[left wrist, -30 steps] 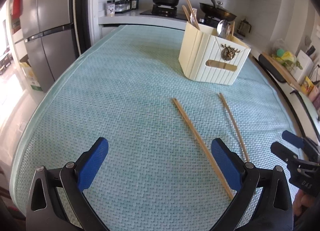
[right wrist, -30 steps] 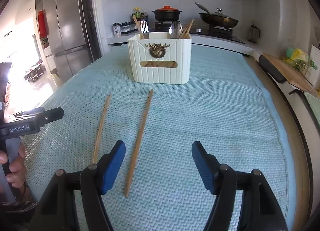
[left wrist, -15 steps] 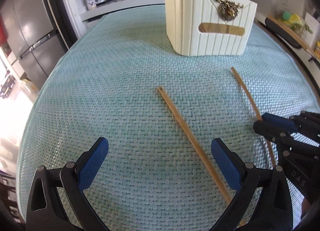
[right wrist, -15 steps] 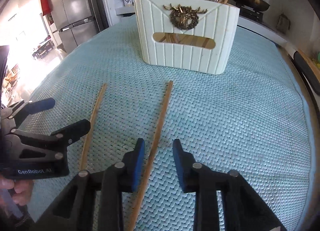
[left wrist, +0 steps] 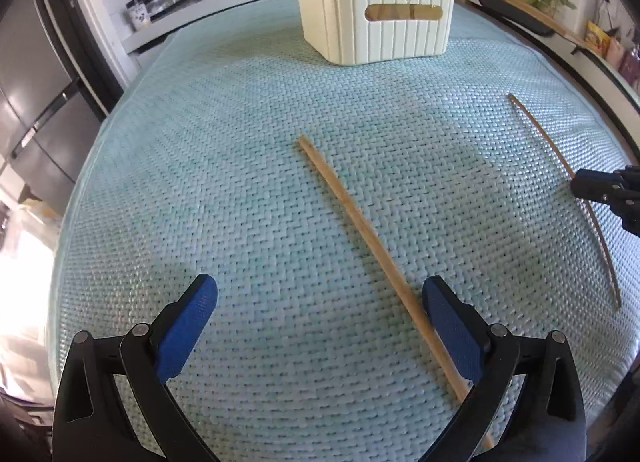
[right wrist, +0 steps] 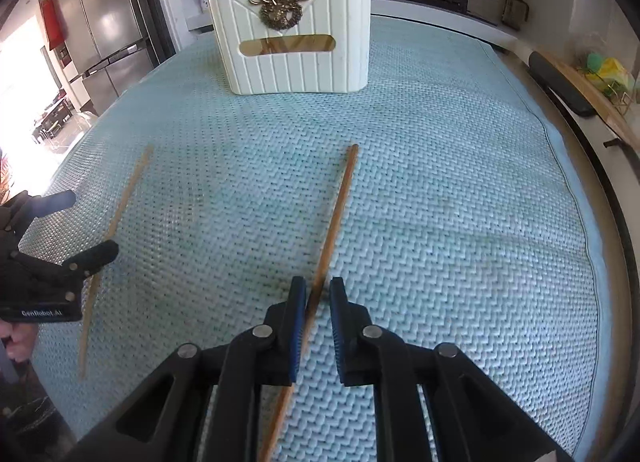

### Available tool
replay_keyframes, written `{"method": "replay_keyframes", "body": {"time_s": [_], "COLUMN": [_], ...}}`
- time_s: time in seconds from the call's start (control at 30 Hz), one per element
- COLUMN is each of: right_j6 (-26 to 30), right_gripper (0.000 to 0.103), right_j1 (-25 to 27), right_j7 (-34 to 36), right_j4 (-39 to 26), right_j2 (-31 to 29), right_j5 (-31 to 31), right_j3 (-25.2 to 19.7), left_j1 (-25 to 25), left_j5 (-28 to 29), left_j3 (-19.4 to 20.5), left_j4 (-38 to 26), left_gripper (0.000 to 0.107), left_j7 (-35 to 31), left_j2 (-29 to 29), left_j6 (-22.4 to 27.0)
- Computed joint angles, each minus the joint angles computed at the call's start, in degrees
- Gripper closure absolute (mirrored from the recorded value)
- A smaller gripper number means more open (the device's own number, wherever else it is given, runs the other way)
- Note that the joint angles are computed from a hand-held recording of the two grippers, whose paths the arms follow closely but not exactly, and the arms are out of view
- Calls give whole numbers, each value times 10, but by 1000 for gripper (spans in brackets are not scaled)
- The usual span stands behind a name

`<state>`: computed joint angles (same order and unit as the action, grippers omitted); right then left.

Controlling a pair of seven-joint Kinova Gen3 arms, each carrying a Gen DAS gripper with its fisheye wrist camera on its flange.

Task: Organize utensils
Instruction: 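Close the right tool on a chopstick while the left tool grasps the other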

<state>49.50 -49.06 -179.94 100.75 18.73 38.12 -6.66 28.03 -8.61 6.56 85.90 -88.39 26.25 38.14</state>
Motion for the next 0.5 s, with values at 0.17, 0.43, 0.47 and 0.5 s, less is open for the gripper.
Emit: {"method": "replay_keyframes", "body": {"time_s": [0.17,0.43,0.47,0.5], "right_j6": [-54,-80,-80,-80], "right_gripper": [77,64,64,64], "right_j1": [36,101,108,120], "right_j7": [4,105,120,143], "right_j4": [32,8,-1,-11], "right_j2": [-24,-12,-6,1], "right_j5": [-22,-83,-89,-101], "right_j3": [3,13,15,16], "left_j1": [-51,-9,-5,1], "left_j5": [67,64,61,57], "left_j3": [38,8,6,3], "left_j4": [-49,-162,-172,-182], "left_gripper": [6,27,30,36], "left_j7": [-64,-24,-22,-20], "left_j2": [26,86,92,97], "left_j6": [42,104,110,116]}}
